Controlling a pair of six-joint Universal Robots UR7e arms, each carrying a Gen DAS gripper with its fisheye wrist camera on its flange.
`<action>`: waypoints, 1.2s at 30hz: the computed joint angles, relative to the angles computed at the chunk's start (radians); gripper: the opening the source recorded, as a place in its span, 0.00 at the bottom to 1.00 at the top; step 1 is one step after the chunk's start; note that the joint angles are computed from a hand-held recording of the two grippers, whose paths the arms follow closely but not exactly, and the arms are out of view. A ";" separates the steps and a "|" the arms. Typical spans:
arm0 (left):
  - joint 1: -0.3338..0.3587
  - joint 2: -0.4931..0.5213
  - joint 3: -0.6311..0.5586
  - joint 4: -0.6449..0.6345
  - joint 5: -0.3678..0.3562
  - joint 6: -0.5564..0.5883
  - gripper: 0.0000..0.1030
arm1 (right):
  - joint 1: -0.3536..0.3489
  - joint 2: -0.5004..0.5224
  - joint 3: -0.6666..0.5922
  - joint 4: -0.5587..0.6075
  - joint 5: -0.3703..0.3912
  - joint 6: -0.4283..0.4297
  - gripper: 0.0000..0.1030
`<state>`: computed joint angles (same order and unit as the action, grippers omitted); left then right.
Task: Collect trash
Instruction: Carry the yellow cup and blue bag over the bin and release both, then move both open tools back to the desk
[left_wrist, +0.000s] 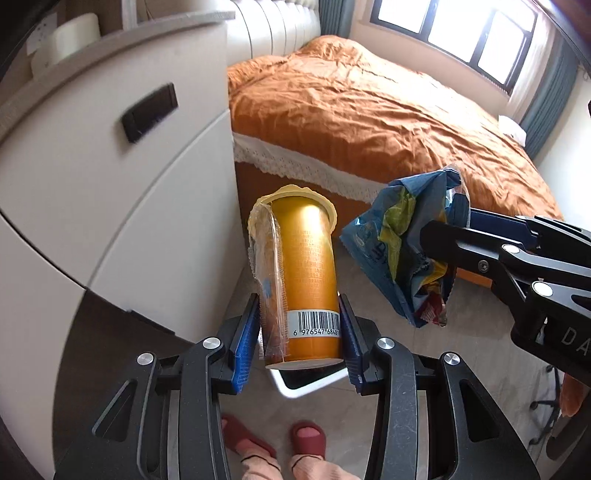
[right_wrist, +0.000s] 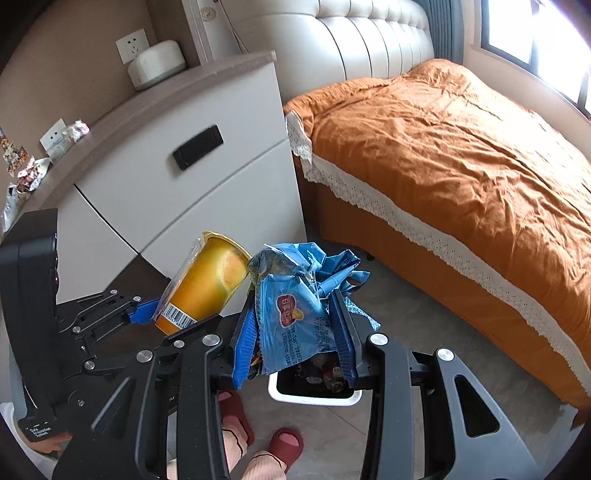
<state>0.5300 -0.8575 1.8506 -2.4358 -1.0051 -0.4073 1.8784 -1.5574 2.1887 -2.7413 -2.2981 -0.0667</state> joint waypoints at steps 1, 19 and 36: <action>0.011 0.019 -0.001 -0.016 -0.008 0.011 0.39 | -0.024 0.006 0.014 -0.020 0.012 -0.010 0.38; 0.149 0.196 -0.001 -0.093 -0.062 0.130 0.92 | -0.297 0.149 0.134 -0.250 0.083 -0.143 0.95; 0.070 0.080 -0.047 -0.015 0.019 0.071 0.94 | -0.125 0.067 0.017 -0.056 0.035 -0.047 0.95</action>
